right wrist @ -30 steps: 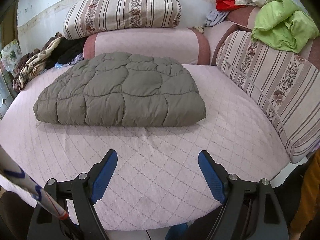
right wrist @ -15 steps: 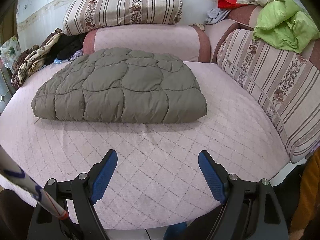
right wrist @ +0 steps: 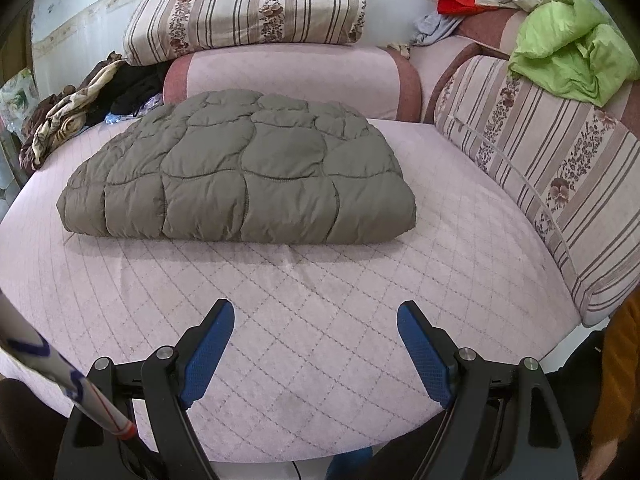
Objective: Fold large clothes
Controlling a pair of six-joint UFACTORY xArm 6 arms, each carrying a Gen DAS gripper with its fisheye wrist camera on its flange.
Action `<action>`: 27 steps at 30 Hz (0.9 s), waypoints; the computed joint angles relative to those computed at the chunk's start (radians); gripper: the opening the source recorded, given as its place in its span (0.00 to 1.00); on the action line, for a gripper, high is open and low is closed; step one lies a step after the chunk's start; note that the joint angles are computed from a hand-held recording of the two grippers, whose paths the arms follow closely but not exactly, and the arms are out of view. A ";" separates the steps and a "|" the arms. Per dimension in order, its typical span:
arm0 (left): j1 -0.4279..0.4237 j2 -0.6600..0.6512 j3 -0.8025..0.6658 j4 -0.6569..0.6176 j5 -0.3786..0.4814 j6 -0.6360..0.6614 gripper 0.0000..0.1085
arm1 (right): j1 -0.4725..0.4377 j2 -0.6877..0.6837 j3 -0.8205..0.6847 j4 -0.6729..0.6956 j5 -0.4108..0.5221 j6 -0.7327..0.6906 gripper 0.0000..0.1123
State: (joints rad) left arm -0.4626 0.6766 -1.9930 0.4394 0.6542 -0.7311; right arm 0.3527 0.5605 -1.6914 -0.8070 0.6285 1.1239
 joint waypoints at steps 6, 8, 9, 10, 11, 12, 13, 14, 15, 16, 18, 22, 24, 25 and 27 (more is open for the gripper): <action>0.003 -0.012 0.021 -0.016 -0.010 0.009 0.95 | 0.010 0.011 -0.012 0.011 0.011 -0.034 0.77; 0.004 -0.024 0.040 -0.004 -0.026 -0.001 0.95 | 0.011 0.009 -0.012 0.002 0.010 -0.029 0.77; 0.004 -0.022 0.037 -0.001 -0.026 -0.002 0.95 | 0.013 0.009 -0.012 -0.003 0.012 -0.028 0.77; 0.003 -0.024 0.040 0.006 -0.028 -0.006 0.95 | 0.014 0.010 -0.012 -0.006 0.014 -0.026 0.77; 0.002 -0.022 0.038 0.008 -0.028 -0.006 0.95 | 0.015 0.010 -0.012 -0.006 0.017 -0.027 0.77; 0.002 -0.024 0.039 0.011 -0.028 -0.008 0.95 | 0.015 0.012 -0.015 -0.002 0.018 -0.032 0.77; 0.002 -0.023 0.039 0.012 -0.029 -0.010 0.95 | 0.015 0.013 -0.017 0.003 0.019 -0.038 0.77; 0.002 -0.024 0.041 0.010 -0.032 -0.010 0.95 | 0.015 0.013 -0.019 0.002 0.021 -0.038 0.77; 0.002 -0.026 0.045 0.007 -0.037 -0.010 0.95 | 0.016 0.012 -0.020 -0.001 0.022 -0.037 0.77; 0.003 -0.032 0.054 0.008 -0.044 -0.014 0.95 | 0.017 0.012 -0.021 -0.006 0.024 -0.035 0.77; 0.004 -0.033 0.055 0.006 -0.045 -0.010 0.95 | 0.019 0.013 -0.023 -0.015 0.030 -0.029 0.77; 0.005 -0.031 0.049 -0.009 -0.034 0.003 0.95 | 0.023 0.017 -0.028 -0.001 0.036 -0.044 0.77; 0.005 -0.032 0.050 -0.003 -0.035 0.000 0.95 | 0.026 0.021 -0.035 -0.002 0.042 -0.048 0.77; 0.005 -0.031 0.050 -0.002 -0.037 0.000 0.95 | 0.028 0.022 -0.036 -0.004 0.044 -0.049 0.77; 0.006 -0.030 0.049 -0.005 -0.038 0.001 0.95 | 0.031 0.023 -0.038 -0.010 0.049 -0.048 0.78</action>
State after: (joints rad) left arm -0.4571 0.6468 -1.9440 0.4347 0.6165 -0.7302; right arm 0.3833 0.5836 -1.7293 -0.8167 0.6780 1.0757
